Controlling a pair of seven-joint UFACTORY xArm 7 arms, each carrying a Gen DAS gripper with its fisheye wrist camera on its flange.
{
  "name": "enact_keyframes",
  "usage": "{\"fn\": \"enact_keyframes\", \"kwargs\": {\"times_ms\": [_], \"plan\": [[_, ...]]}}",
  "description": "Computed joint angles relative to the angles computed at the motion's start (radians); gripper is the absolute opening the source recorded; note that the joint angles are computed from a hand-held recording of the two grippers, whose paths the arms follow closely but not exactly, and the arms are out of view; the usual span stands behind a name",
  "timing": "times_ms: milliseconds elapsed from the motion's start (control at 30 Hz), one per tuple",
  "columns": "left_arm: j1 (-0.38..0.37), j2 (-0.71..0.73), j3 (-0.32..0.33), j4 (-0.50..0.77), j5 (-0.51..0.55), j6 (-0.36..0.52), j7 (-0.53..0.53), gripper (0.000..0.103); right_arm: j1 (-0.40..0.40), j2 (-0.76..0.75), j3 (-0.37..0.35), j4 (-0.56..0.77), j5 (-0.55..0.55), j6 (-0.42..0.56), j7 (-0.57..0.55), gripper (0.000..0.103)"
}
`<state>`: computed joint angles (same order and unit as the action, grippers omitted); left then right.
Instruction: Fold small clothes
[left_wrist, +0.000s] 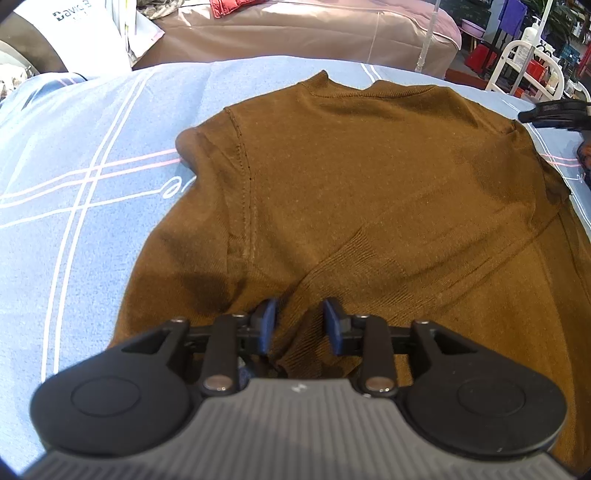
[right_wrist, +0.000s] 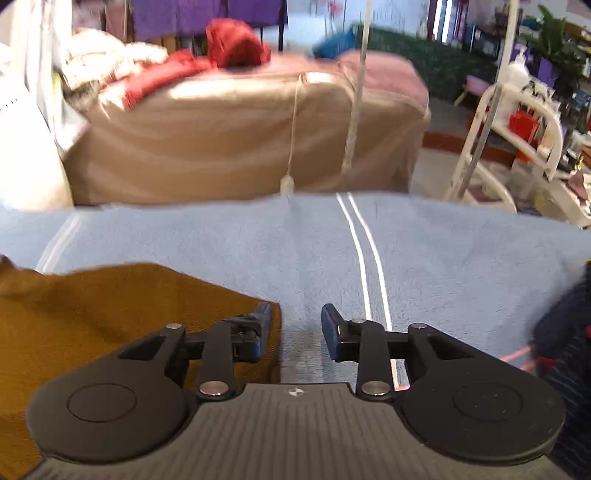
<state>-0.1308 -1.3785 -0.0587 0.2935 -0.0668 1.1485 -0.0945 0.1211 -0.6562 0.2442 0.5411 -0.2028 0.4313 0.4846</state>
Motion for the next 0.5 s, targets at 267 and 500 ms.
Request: {"fn": "enact_keyframes", "kwargs": {"times_ms": [267, 500], "plan": [[-0.046, -0.074, -0.094, 0.024, 0.019, 0.037, -0.048, 0.084, 0.278, -0.230, -0.064, -0.054, 0.179, 0.196, -0.192, 0.091], [-0.059, -0.286, -0.136, 0.065, 0.064, 0.218, -0.098, 0.102, 0.395, -0.343, -0.004, -0.059, 0.296, 0.323, -0.196, 0.095]]}}
